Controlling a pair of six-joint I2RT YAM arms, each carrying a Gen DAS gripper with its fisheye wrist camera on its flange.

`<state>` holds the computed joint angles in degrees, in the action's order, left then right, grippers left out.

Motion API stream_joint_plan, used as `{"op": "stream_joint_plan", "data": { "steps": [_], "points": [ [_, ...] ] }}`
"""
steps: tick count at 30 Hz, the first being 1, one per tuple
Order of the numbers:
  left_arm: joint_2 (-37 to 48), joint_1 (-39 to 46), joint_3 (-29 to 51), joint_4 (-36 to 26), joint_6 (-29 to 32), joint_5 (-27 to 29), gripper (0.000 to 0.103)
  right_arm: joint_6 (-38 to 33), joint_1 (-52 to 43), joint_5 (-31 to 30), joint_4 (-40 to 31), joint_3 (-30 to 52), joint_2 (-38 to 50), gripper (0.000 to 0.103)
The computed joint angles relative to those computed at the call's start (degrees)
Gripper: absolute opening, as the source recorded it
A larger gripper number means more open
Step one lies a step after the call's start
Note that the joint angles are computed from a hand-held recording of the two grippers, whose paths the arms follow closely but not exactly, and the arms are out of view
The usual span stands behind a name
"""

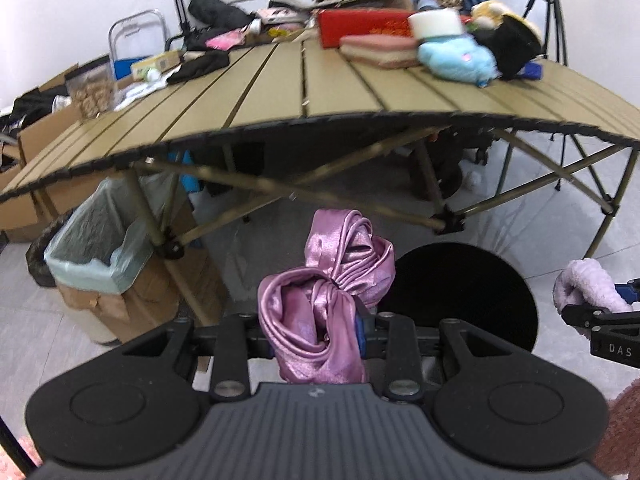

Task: Collect trash
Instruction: 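Lower the lilac towel into the black bin and open the right gripper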

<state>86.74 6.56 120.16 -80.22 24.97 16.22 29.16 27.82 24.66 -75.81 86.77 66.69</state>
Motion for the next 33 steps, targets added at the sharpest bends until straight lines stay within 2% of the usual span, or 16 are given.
{"op": "stream_joint_plan", "data": {
  "steps": [6, 18, 33],
  "points": [
    [3.4, 1.9, 2.1, -2.1, -0.4, -1.1, 0.033, -0.1, 0.4, -1.2, 1.4, 1.3, 4.4, 0.041],
    [5.2, 3.0, 2.2, -2.1, -0.4, -2.9, 0.033, -0.9, -0.6, -5.5, 4.8, 5.6, 14.8, 0.041],
    [6.5, 2.1, 2.0, -2.4, -1.0, -5.5, 0.033, 0.1, -1.9, -8.3, 5.8, 6.8, 19.7, 0.043]
  ]
}}
